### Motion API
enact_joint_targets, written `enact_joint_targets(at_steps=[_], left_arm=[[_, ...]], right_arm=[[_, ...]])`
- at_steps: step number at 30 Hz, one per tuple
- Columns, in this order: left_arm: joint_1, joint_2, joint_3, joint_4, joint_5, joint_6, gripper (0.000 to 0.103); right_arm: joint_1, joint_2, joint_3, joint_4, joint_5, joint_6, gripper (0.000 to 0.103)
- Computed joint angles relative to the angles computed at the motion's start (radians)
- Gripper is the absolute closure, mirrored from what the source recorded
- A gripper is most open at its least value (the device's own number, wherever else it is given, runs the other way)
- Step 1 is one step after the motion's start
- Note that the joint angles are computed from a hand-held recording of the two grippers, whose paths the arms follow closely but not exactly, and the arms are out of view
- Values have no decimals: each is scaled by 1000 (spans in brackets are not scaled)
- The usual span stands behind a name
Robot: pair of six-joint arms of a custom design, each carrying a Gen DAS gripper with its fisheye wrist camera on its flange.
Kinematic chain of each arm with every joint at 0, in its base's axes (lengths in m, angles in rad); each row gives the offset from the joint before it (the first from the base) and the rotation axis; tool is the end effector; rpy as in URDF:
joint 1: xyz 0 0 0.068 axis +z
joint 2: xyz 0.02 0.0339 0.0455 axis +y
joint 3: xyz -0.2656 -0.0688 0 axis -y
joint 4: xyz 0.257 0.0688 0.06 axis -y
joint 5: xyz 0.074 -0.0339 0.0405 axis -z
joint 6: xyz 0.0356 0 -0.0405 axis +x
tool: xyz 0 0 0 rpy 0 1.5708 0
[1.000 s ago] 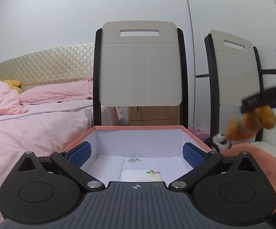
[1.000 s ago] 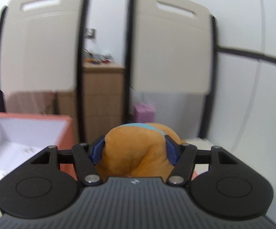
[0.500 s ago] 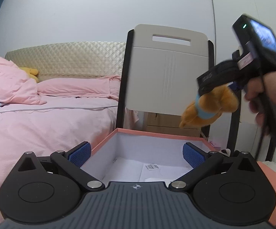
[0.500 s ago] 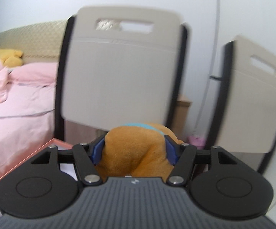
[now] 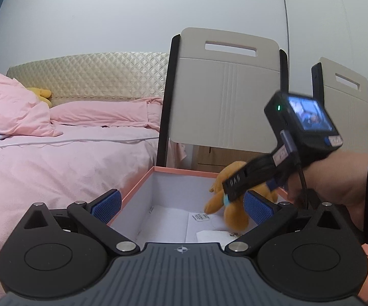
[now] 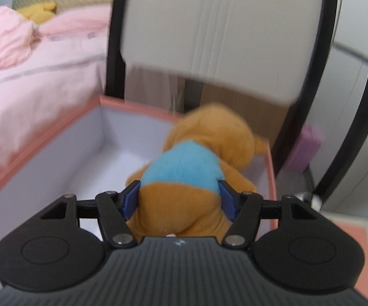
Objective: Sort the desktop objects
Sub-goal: 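Carry the dog plush into the pink box and open the right tool, then reach the left tool to the panda plush and grasp it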
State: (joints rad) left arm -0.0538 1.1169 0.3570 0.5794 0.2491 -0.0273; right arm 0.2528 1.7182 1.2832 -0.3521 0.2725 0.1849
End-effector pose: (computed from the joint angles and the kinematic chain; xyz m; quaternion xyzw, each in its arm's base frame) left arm 0.2371 -0.0216 0.1992 0.0897 0.7609 -0.1211 0.6311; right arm 0.3837 0.0892 0.2456 0.0208 0.9169 -0.0404 0.3966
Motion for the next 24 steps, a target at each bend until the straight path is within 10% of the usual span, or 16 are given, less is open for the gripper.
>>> enact_joint_targets(at_steps=[12, 24], left_arm=[[-12, -19, -5, -19, 2, 1, 0], [-60, -40, -30, -2, -23, 13, 0]], right_arm=[[-42, -100, -134, 59, -115, 62, 9], [10, -619, -496, 188, 92, 45, 9]])
